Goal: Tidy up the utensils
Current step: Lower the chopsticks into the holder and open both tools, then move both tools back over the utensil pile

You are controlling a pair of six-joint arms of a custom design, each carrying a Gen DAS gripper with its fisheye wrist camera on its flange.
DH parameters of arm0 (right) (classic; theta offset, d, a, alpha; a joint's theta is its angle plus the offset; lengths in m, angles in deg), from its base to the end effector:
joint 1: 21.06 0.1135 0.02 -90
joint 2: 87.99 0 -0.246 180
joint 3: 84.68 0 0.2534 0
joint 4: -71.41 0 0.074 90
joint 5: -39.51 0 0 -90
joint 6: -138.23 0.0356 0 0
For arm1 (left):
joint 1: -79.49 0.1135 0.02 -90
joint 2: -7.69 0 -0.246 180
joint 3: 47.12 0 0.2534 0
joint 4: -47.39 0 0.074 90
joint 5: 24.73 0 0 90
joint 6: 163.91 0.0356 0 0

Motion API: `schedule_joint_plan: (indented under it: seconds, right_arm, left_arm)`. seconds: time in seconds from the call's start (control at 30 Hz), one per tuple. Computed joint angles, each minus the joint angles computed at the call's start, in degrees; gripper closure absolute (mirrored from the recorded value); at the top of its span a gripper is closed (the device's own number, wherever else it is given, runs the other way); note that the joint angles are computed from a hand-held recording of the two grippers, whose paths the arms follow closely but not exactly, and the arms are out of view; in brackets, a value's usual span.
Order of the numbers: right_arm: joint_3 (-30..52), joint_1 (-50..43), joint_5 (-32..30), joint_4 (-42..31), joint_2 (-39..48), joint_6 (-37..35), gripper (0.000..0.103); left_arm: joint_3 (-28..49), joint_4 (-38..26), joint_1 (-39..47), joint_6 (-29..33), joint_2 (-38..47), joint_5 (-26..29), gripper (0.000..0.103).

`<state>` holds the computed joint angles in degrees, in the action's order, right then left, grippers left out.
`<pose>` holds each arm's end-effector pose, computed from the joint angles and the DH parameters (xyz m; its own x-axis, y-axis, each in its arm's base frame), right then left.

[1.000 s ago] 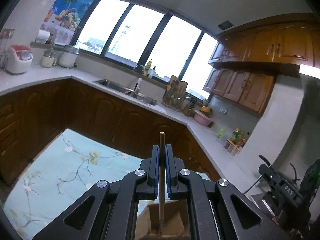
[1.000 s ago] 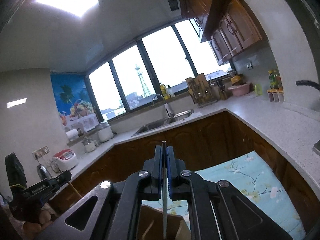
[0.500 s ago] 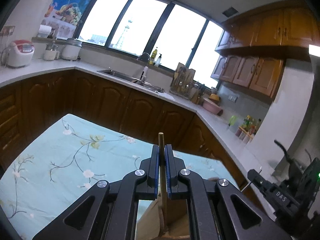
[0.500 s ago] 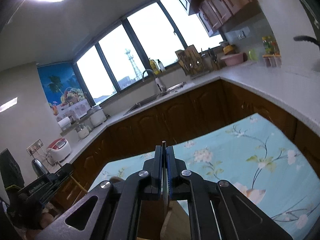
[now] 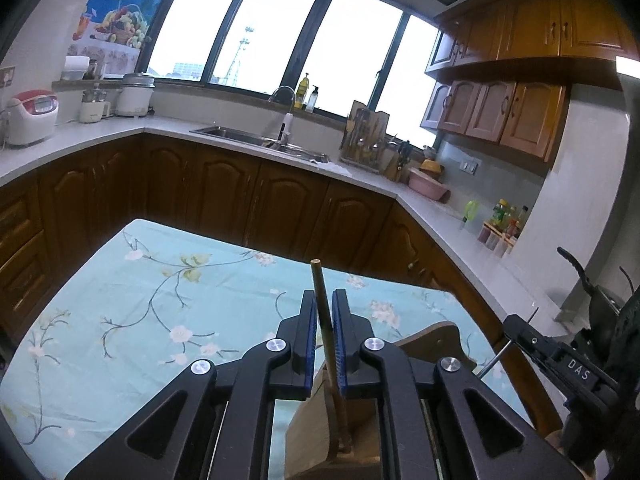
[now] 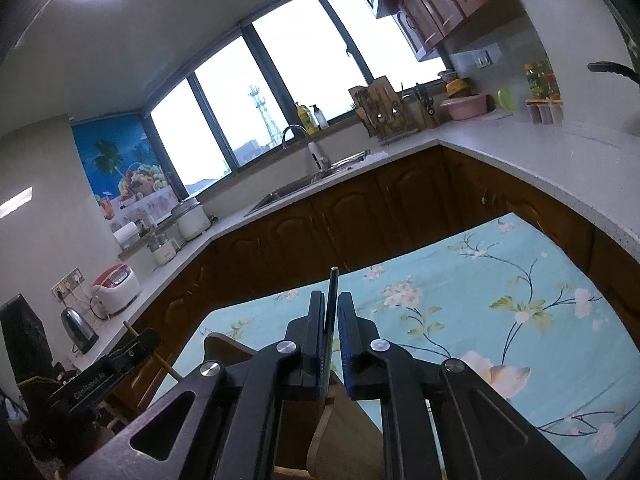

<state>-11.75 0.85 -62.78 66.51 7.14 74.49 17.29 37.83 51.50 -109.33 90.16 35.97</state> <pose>0.3437 0.1464 0.2132 -0.6181 0.2174 -0.7554 -0.2976 0.8248 0.4808 0.2923 -0.1356 0.2301 -0.3489 -0.3869 -0.8536 -0.2158 0.9195 -0.3286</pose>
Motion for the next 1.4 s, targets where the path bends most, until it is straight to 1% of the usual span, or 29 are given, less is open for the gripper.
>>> schedule_joint_plan:
  seconds: [0.07, 0.13, 0.2, 0.23, 0.27, 0.4, 0.43, 0.47, 0.53, 0.6, 0.67, 0.73, 0.8, 0.87, 0.97, 1.03, 1.1, 1.2, 1.4]
  right_arm:
    - [0.58, -0.03, -0.54, -0.95, 0.43, 0.35, 0.092]
    - [1.03, -0.05, -0.75, -1.96, 0.61, 0.37, 0.089]
    - [1.24, -0.12, -1.06, -2.75, 0.74, 0.54, 0.076]
    - [1.25, -0.20, -1.27, -3.04, 0.75, 0.69, 0.065]
    - [0.95, -0.28, -1.49, -2.86, 0.53, 0.88, 0.062]
    - [0.71, -0.35, -1.85, -3.40, -0.32, 0.99, 0.062]
    - [0.79, -0.39, -1.98, -3.69, -0.45, 0.99, 0.061]
    - [0.88, -0.49, -2.16, -4.01, -0.60, 0.98, 0.059]
    - [0.83, -0.66, -2.16, -4.22, -0.99, 1.00, 0.056]
    - [0.60, -0.81, -2.24, -4.56, -1.55, 0.98, 0.055]
    - [0.27, -0.97, -2.61, -4.87, -2.16, 1.24, 0.051]
    - [-0.47, -1.03, -2.72, -5.20, -3.19, 1.35, 0.049]
    - [-1.25, -1.06, -3.24, -5.82, -4.37, 1.20, 0.046]
    - [-2.07, -1.19, -3.81, -6.37, -5.63, 1.25, 0.039]
    - [-3.99, -1.59, -4.33, -7.50, -8.28, 1.13, 0.035]
    - [-5.00, -1.90, -5.03, -9.07, -9.97, 1.11, 0.034]
    - [-6.82, -2.26, -5.93, -10.24, -12.31, 0.97, 0.034]
    - [-9.94, -2.55, -6.38, -11.35, -16.02, 0.91, 0.034]
    - [-15.31, -2.88, -6.83, -15.40, -23.98, 0.79, 0.034]
  left_arm:
    - [0.41, -0.54, -0.01, 0.11, -0.07, -0.14, 0.081]
    - [1.05, -0.94, -0.28, 0.44, 0.05, -0.74, 0.080]
    - [1.24, -1.03, -0.27, 0.68, 0.26, -0.34, 0.079]
    - [1.53, -1.36, -0.24, 0.79, 0.27, -0.20, 0.079]
    - [1.66, -1.52, -0.23, 0.95, 0.29, -0.07, 0.078]
    - [0.76, -1.54, 0.17, 0.85, -0.22, 0.52, 0.074]
    - [0.79, -1.97, 0.27, 0.68, -0.53, 0.68, 0.072]
    - [0.51, -1.78, 0.15, 0.46, -0.51, 0.55, 0.066]
    - [-0.01, -2.10, -0.05, 0.05, -1.24, 0.36, 0.060]
    - [-0.54, -2.44, -0.39, 0.02, -2.03, 0.03, 0.058]
    - [-0.89, -3.39, -0.59, -0.21, -3.04, 0.08, 0.052]
    - [-1.61, -4.47, -1.10, -0.56, -4.43, -0.32, 0.050]
    - [-2.36, -6.06, -1.68, -1.23, -5.89, -0.67, 0.046]
    - [-3.20, -8.34, -2.21, -2.30, -7.86, -0.92, 0.041]
    - [-3.50, -14.33, -3.50, -5.13, -10.47, -2.12, 0.038]
    - [-4.21, -18.38, -4.49, -7.22, -12.69, -2.20, 0.038]
    - [-5.55, -20.83, -5.58, -9.10, -15.37, -2.17, 0.038]
    - [-7.85, -25.66, -8.24, -12.70, -20.11, -3.17, 0.038]
    - [-9.17, -36.52, -14.69, -21.04, -26.13, -6.02, 0.038]
